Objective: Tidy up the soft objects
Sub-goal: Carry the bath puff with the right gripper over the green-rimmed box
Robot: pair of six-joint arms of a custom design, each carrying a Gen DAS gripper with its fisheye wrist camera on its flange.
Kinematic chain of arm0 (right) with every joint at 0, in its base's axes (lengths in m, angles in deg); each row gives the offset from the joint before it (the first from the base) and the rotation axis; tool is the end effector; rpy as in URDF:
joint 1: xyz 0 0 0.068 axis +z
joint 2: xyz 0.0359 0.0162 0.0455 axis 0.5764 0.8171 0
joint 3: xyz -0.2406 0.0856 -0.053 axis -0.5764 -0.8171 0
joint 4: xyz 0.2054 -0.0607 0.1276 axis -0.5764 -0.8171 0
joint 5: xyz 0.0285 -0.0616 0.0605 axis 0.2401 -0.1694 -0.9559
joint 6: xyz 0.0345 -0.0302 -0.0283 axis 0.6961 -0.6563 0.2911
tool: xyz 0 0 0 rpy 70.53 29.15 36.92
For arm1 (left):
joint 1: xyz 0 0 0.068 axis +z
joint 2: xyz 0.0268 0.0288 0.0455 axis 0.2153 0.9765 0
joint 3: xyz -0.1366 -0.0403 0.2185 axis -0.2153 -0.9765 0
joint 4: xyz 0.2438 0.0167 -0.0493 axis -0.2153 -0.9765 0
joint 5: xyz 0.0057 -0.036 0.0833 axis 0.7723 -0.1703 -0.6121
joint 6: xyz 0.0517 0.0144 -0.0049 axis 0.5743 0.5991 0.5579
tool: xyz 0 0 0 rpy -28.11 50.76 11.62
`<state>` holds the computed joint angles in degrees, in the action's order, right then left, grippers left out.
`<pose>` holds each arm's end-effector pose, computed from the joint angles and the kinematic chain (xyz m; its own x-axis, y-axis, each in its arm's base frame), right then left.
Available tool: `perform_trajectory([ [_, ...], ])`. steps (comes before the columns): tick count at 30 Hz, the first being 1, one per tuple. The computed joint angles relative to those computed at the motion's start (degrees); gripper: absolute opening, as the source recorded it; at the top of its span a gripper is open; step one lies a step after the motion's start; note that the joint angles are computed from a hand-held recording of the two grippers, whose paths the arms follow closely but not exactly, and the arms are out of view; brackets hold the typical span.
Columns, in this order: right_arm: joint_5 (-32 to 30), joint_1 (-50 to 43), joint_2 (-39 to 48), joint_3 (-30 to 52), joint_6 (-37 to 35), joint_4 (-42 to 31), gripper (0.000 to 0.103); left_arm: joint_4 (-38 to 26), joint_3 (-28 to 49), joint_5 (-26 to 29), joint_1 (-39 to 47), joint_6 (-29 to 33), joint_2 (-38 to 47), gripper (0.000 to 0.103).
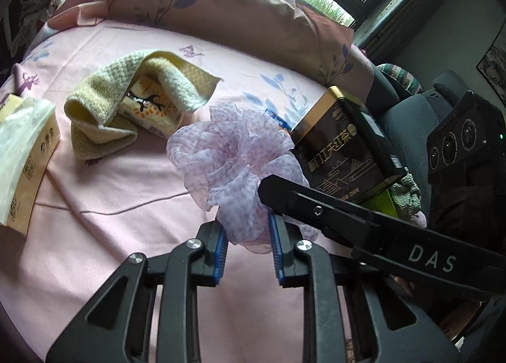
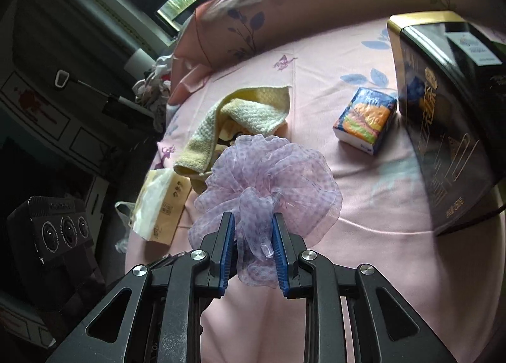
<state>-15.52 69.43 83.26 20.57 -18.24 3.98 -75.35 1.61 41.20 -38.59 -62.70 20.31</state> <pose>0.1846 0.1316 0.1574 -0.8295 0.1862 -0.5265 -0.1556 0.8284 0.5381 0.1697 -0.2059 0.1668 -0.8054 -0.0507 -0.5906 0.2823 0.8432 -0.4574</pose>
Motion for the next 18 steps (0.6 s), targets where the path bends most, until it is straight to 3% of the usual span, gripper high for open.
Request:
perform_trajectory([
  [5,6.2,1.0,-18.1,-1.9,-2.4,-8.7,0.027,0.9,3.3,-9.2,-7.5,4.8,-3.3,0.020],
  [9,6.0,-3.5,-31.2,-2.9,-4.8,-16.1,0.027,2.4,8.2,-9.5,-10.6,7.4,-0.9,0.020],
  [18,-17.0,-35.2,-45.5,-4.5,-11.6,-25.5,0.027,0.0,26.3,-9.4,-15.4,11.5,13.1,0.020],
])
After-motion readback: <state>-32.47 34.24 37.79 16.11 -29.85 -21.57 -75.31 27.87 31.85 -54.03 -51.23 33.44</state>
